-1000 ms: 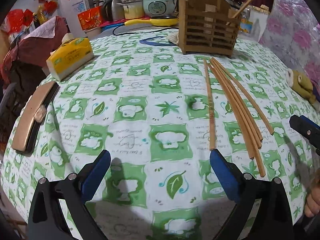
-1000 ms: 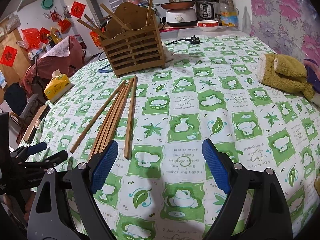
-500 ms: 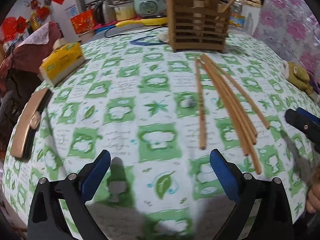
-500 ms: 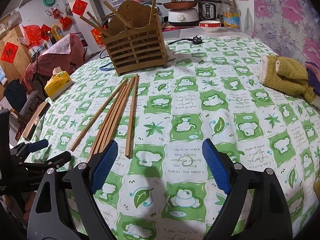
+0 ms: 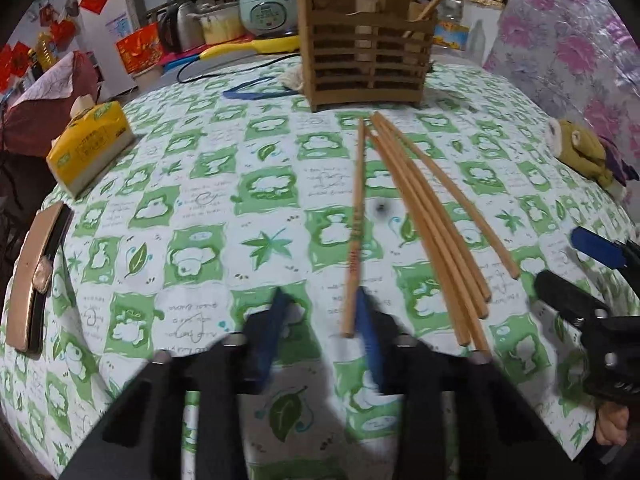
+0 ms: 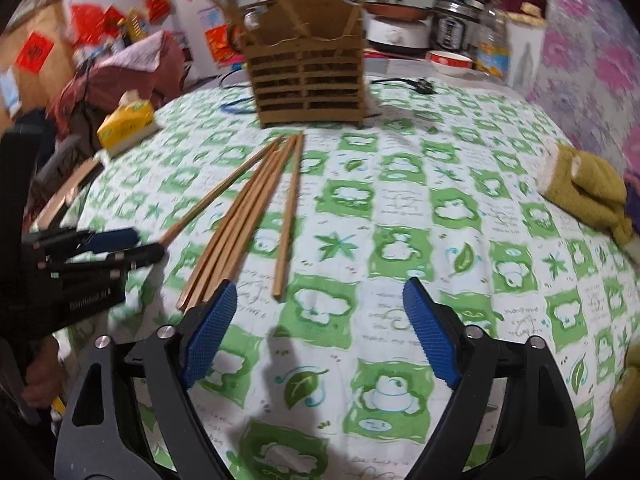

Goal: Organize utensils
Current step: 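Close the left tool on one chopstick while the right tool grasps another, then lift both chopsticks and drop them into the wooden holder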

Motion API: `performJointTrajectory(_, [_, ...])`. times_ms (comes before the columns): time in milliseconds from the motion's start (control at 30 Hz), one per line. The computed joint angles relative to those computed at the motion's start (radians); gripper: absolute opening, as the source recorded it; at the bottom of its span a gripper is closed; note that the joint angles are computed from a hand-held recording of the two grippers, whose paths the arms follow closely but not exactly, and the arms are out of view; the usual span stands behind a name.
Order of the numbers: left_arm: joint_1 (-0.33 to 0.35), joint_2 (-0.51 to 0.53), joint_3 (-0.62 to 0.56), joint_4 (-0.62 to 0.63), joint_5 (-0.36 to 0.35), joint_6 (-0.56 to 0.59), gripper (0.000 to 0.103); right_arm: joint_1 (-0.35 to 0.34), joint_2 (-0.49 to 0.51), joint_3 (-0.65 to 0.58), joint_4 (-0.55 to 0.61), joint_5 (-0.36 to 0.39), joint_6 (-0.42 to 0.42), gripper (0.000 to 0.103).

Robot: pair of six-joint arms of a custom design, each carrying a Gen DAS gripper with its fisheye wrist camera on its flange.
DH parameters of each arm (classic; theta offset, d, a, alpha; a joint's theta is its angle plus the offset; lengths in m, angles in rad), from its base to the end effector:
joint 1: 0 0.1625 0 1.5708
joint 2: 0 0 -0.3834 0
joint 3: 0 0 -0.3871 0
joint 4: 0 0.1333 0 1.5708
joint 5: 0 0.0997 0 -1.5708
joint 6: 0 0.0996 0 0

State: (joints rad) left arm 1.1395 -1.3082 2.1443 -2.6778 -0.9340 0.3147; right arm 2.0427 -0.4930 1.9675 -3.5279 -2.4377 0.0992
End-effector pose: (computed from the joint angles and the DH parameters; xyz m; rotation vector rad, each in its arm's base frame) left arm -0.0243 -0.5134 0.1950 0.8049 2.3645 -0.3874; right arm 0.2753 -0.4132 -0.0522 0.1690 -2.3133 0.8446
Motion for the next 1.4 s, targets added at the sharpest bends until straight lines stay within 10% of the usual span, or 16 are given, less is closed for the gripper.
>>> performJointTrajectory(67, [0.002,-0.004,0.000,0.006,-0.015,0.003,0.008,0.003,0.006,-0.013,0.037,0.000,-0.014,0.057])
performJointTrajectory(467, [0.011,-0.012,-0.004,0.020,-0.042,-0.003,0.008,-0.013,0.015,-0.060,0.153,0.046,-0.039,0.007])
performJointTrajectory(933, [0.003,-0.087,0.031,0.000,-0.109,0.007,0.006,0.019,0.052,-0.053,-0.069,-0.017,-0.108,0.006])
performJointTrajectory(1400, [-0.167,-0.257,0.034,0.018,-0.118,-0.002,0.006,0.158,-0.065,-0.045,-0.291,-0.075,-0.254,0.006])
